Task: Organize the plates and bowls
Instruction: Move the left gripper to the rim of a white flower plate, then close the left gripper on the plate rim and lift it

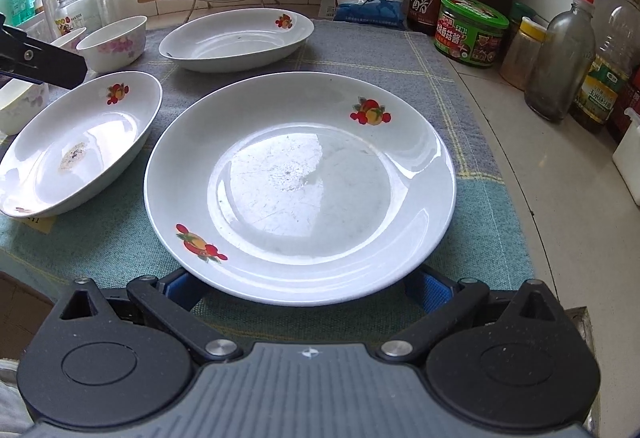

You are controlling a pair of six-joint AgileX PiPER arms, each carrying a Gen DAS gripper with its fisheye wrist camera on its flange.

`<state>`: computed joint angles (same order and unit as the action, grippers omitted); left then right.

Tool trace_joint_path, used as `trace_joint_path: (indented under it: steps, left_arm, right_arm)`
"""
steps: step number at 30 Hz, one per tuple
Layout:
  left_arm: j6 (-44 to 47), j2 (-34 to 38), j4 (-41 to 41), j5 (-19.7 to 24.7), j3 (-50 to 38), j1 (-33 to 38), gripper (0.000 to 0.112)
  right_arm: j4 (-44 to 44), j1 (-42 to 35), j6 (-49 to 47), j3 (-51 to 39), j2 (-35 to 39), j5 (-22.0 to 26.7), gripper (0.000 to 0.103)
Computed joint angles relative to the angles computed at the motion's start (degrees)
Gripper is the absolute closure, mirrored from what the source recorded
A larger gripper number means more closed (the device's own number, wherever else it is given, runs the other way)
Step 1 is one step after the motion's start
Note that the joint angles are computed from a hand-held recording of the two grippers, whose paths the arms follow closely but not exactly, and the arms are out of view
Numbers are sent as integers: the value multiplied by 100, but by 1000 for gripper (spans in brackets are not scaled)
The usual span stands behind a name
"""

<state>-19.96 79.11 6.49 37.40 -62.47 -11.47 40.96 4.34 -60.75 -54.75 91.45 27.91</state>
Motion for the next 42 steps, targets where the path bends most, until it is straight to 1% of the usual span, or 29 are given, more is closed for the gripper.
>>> trace_joint_path:
  steps: [2, 5, 8, 12, 14, 18, 21, 23, 27, 29, 31, 33, 38, 42]
  left_arm:
    - [177, 113, -143, -23, -94, -8, 10]
    - [324, 277, -222, -26, -250, -59, 10]
    - [512, 412, -304, -130, -366, -95, 10]
    - [951, 671, -473, -206, -598, -150, 10]
    - [1429, 858, -721, -64, -843, -151, 10]
    - [1918, 1241, -907, 183, -1335, -206, 10]
    - [2376, 1538, -1136, 274, -1687, -210, 10]
    - [2588, 1803, -1181, 430, -2015, -238, 10]
    - [3139, 2380, -1554, 930, -2730, -199, 10]
    - [3312, 2648, -1567, 1119, -3039, -216, 10]
    - [3454, 2894, -1591, 1296, -3329, -222, 10]
    - [3721, 3161, -1850, 1553, -3675, -156, 10]
    - [4012, 3716, -2178, 2134, -4456, -53, 11]
    - [4129, 4082, -2223, 2535, -5015, -36, 12]
  right_arm:
    - [544, -105, -636, 134, -21, -43, 0]
    - [989, -183, -1124, 243, -36, -69, 0]
    - [1427, -220, -1596, 364, -54, -148, 0]
    - [1410, -257, -1676, 320, -23, -69, 0]
    - [1516, -287, -1831, 331, -11, -48, 0]
    - [1663, -372, -2119, 331, 14, 59, 0]
    - [1726, -480, -2344, 281, 65, 224, 0]
    - [1729, -542, -2445, 229, 108, 318, 0]
    - [1822, -696, -2747, 167, 175, 525, 0]
    - [1922, -757, -2926, 135, 227, 620, 0]
    - [2029, -784, -3084, 129, 256, 666, 0]
    - [2175, -816, -3262, 160, 265, 693, 0]
    - [2582, -904, -3718, 291, 254, 735, 0]
    - [2627, -908, -3735, 295, 259, 723, 0]
